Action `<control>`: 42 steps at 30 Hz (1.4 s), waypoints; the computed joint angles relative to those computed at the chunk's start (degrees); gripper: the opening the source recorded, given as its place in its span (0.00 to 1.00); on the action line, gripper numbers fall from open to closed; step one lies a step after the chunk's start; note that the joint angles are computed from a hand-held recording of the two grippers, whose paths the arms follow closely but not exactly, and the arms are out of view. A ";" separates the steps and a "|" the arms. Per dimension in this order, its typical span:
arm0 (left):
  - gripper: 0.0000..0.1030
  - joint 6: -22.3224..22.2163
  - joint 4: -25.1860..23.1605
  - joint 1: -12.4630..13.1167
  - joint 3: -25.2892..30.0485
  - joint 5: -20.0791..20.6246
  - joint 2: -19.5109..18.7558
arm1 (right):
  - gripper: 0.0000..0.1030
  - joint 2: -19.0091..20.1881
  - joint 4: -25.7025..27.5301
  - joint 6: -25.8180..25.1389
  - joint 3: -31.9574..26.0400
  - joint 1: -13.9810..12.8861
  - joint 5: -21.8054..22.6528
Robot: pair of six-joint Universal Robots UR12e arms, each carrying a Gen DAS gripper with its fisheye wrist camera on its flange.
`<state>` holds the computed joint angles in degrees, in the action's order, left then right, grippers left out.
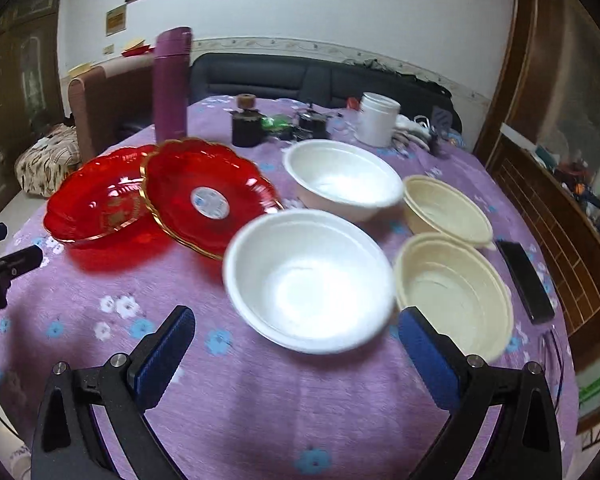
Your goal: Organize plates and bowls
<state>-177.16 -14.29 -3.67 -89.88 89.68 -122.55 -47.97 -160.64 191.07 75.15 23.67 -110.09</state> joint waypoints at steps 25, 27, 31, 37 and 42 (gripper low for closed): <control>1.00 1.66 -1.45 2.05 4.13 -1.65 -1.84 | 0.56 3.82 9.44 4.54 -9.71 -1.98 26.53; 1.00 1.24 -2.58 2.34 5.25 -1.77 -2.27 | 0.51 3.93 9.52 6.51 -9.99 -2.66 30.59; 0.99 0.29 -5.05 3.10 7.37 -3.49 -3.08 | 0.46 4.10 9.25 9.70 -10.42 -3.45 35.28; 0.91 0.35 -9.91 3.73 11.90 -5.21 -5.07 | 0.37 5.22 8.26 16.03 -12.03 -4.03 40.15; 0.90 -0.81 -15.23 4.39 17.27 -6.48 -7.85 | 0.37 6.71 7.44 21.23 -13.73 -4.14 40.94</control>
